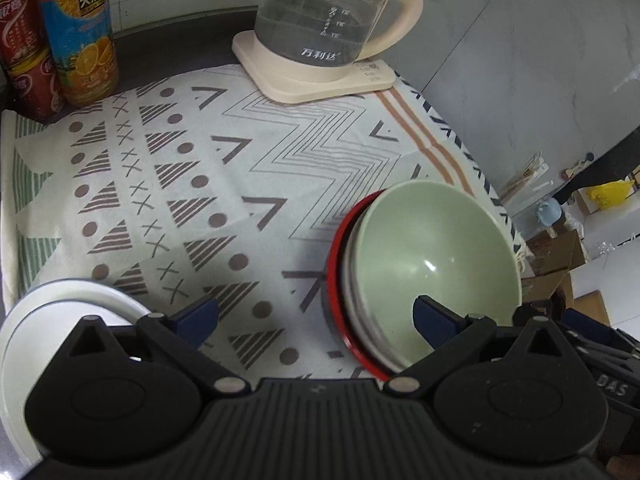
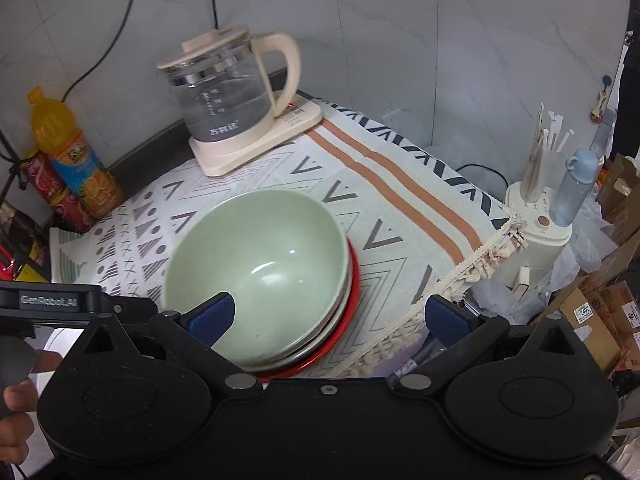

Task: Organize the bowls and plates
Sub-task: 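Move both tools to the rim of the green and red bowl stack, then grasp the rim of the bowl stack with both tools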

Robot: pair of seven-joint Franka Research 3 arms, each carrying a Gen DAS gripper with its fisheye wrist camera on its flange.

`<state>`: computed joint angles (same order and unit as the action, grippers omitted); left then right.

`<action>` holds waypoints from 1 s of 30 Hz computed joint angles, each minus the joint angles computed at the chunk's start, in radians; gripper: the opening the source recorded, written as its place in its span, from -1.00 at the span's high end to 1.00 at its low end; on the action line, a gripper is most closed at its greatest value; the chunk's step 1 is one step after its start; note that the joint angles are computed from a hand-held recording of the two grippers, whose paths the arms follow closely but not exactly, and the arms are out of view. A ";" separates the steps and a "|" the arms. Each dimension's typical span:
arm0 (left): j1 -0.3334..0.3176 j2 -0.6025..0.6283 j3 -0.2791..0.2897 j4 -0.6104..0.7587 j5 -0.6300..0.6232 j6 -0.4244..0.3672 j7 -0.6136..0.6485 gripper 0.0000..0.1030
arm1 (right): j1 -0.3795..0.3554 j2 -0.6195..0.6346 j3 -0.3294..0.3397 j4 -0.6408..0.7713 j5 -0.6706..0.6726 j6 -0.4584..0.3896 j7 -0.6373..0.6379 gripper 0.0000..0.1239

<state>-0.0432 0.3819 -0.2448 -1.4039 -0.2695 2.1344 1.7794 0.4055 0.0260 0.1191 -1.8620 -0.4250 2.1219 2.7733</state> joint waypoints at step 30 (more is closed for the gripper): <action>-0.039 0.193 -0.021 0.192 0.051 -0.180 -0.180 0.34 | -0.078 0.097 -0.058 -0.047 0.406 0.144 -0.401 0.48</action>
